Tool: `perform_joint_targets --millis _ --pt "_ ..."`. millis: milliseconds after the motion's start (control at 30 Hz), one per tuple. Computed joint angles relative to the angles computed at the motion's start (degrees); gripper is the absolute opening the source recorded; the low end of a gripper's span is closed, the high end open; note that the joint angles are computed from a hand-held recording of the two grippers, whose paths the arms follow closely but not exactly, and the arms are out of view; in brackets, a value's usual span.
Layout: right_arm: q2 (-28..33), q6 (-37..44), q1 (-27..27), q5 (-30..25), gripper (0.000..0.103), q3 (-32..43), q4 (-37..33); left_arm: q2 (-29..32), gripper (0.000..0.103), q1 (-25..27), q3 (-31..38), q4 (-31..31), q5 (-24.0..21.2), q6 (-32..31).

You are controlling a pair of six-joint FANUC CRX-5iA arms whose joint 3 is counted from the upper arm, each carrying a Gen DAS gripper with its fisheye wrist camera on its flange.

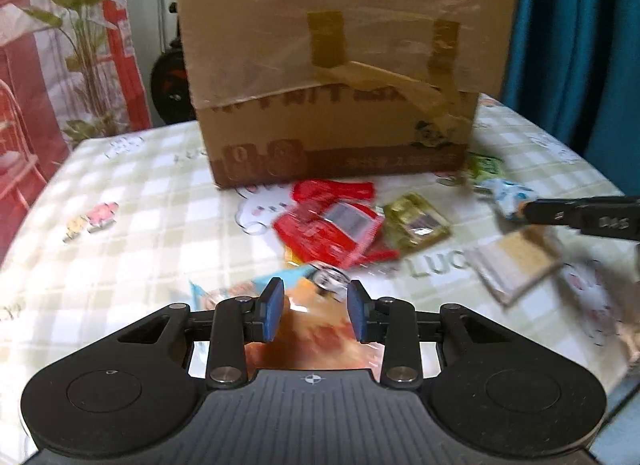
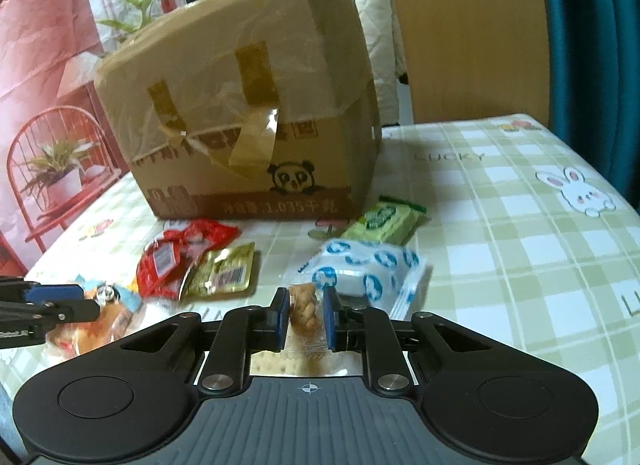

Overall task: Organize snacks
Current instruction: 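Grasp the small peanut packet with the right tool while the left tool grasps the red packet, then carry both packets over the box and open both tools to drop them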

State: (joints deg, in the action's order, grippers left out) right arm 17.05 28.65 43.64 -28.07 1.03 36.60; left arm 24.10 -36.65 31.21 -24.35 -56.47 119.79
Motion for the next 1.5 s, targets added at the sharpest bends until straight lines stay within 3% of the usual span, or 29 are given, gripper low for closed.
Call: perform_joint_targets --millis 167,433,633,767,833,867,1167,1233,1367,1500 --pt "0.65 -2.31 -0.71 1.62 0.016 0.25 3.39 0.8 0.039 0.56 1.18 -3.18 -0.65 1.49" --pt "0.87 -2.56 -0.92 2.9 0.016 0.45 2.77 1.76 0.044 0.92 2.23 -6.7 -1.39 2.62" --pt "0.67 -4.3 -1.04 3.45 0.016 -0.2 4.14 2.81 0.042 5.22 3.18 0.09 -2.24 7.3" --pt "0.64 -4.88 -1.04 3.83 0.016 -0.36 4.61 2.71 0.043 6.13 3.14 2.87 1.43 8.32" --pt "0.76 -5.11 -1.02 4.11 0.016 -0.31 4.67 3.81 0.063 6.03 4.35 4.83 2.44 5.38" --pt "0.85 -5.18 -1.01 4.2 0.016 -0.25 4.69 4.51 0.066 5.96 5.08 5.6 2.66 4.48" --pt "1.2 -4.1 -1.29 4.97 0.016 0.11 3.2 13.46 0.069 5.18 16.19 7.95 -5.04 1.52" --pt "1.22 -4.51 -1.37 5.07 0.016 -0.05 3.11 15.25 0.069 4.82 18.86 7.27 -7.72 0.89" --pt "1.36 -4.92 -1.5 5.48 0.016 -0.2 2.79 14.89 0.064 4.25 17.87 5.54 -7.06 1.6" --pt "1.16 -5.69 -1.53 5.62 0.016 -0.58 3.58 12.33 0.041 4.13 14.72 4.5 -5.24 3.89"
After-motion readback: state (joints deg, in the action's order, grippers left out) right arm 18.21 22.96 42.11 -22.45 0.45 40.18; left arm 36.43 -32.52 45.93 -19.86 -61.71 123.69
